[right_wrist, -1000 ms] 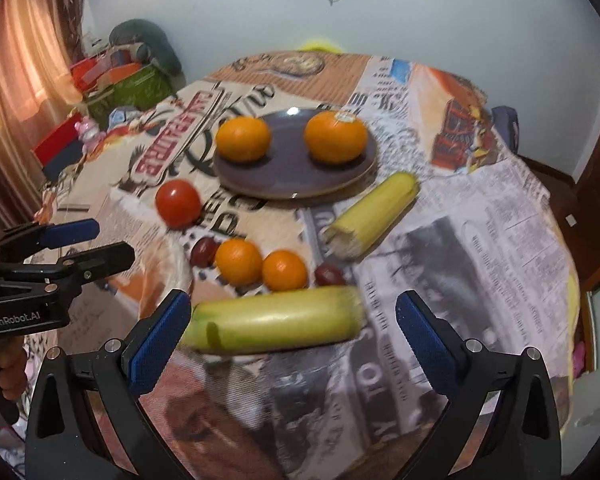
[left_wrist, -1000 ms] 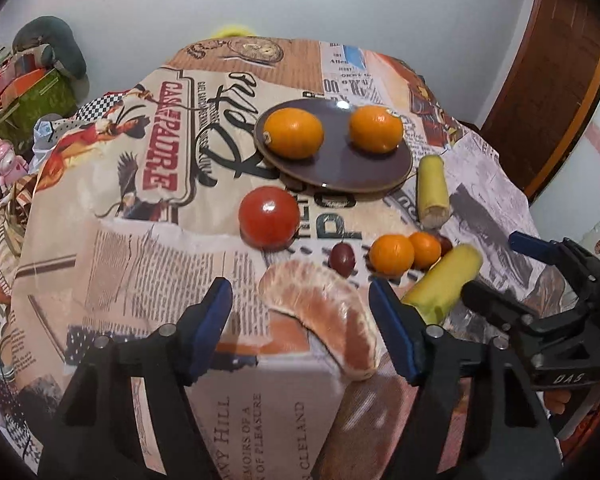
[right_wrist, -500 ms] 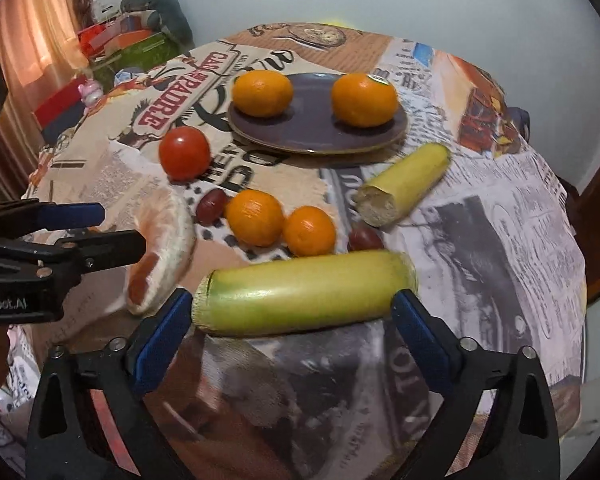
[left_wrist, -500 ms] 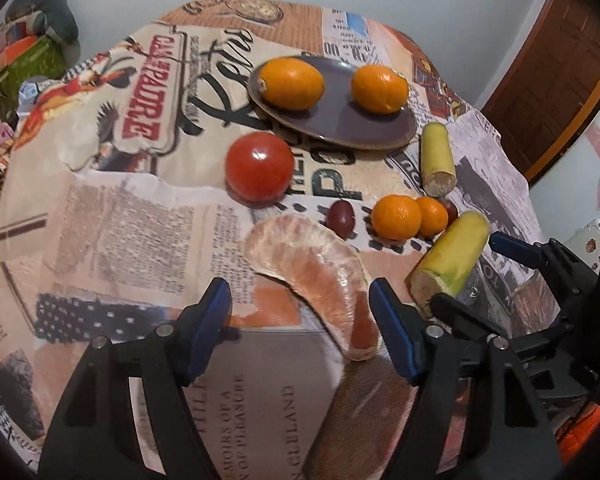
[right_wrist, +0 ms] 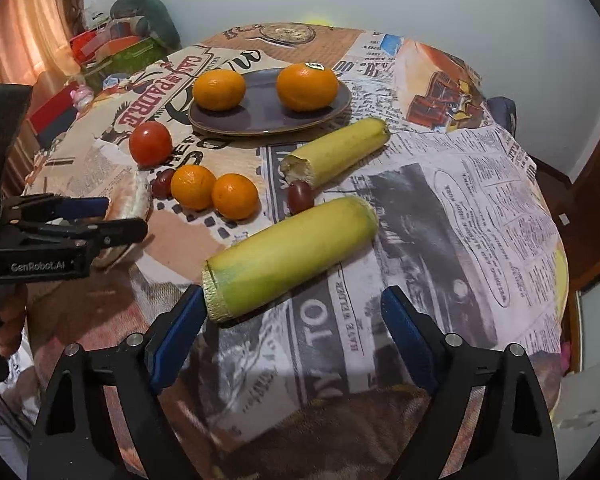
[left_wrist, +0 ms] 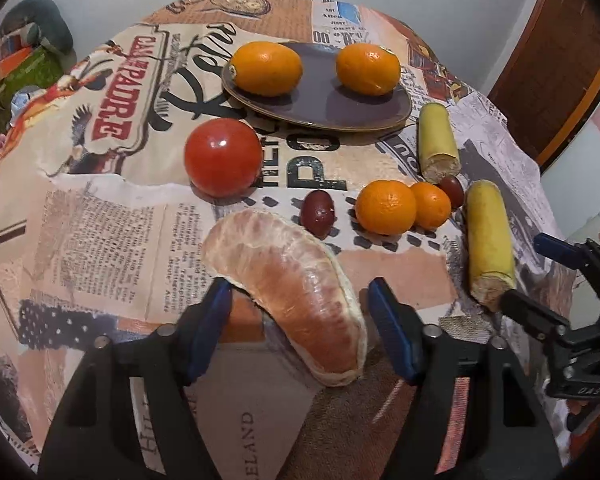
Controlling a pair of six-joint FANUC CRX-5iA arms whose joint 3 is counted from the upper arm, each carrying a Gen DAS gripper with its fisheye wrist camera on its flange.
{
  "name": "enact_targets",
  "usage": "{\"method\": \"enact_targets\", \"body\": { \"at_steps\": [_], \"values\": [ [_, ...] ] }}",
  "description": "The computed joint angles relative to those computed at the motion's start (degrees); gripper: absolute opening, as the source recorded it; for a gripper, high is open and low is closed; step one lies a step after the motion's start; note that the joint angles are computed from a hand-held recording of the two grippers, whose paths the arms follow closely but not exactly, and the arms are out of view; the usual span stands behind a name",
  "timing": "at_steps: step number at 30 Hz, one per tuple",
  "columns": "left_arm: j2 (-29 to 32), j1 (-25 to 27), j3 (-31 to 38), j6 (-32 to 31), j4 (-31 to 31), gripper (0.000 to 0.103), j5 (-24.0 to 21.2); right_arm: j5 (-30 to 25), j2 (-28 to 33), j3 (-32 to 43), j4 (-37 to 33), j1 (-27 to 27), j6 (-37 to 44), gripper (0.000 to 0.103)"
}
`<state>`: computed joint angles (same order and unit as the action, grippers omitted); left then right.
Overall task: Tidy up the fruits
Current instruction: 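Move the left tool to the pomelo segment while the right tool moves to the pale green squash, then grasp the pale green squash with the right tool while the left tool grasps the pomelo segment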
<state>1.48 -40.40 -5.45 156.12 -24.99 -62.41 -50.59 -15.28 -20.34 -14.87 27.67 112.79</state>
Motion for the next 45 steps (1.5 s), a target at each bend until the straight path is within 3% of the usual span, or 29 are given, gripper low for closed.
{"method": "enact_targets", "body": {
  "at_steps": [3, 8, 12, 16, 23, 32, 38, 45],
  "values": [
    [-1.62, 0.43, -1.77, -1.75, 0.41, 0.05, 1.44, -0.63, -0.17, 0.03, -0.14, -0.66, 0.12, 0.082],
    [-5.49, 2.12, -5.44, -3.69, 2.32, 0.04, 2.31, -0.79, -0.93, -0.44, 0.9, -1.15, -0.08, 0.077],
    [-7.98, 2.08, -7.14, -2.33, 1.12, 0.04, -0.43, -0.82, -1.62, -0.89, 1.1, -2.27, 0.07, 0.074],
    [-10.46, 4.02, -9.53, -3.95, 3.37, 0.04, 0.86, -2.2, -1.8, -0.66, 0.56, -3.39, 0.59, 0.067],
    [-8.93, 4.67, -7.92, -3.65, 3.23, 0.041, 0.42, -2.0, -2.77, 0.85, -1.87, -3.67, 1.15, 0.067],
    [-9.17, 7.66, -9.43, -3.97, 5.25, 0.043, 3.87, 1.94, 2.87, 2.5, 0.8, 0.03, -7.49, 0.065],
    [-7.42, 7.86, -8.05, -4.0, 4.05, 0.044, 3.58, 0.08, 6.59, 4.11, -0.04, -0.58, -10.19, 0.052],
    [-5.64, 7.98, -6.54, -4.24, 2.09, 0.046, 3.05, -2.47, 8.32, 6.24, -3.78, -2.66, -7.25, 0.051]
  ]
}}
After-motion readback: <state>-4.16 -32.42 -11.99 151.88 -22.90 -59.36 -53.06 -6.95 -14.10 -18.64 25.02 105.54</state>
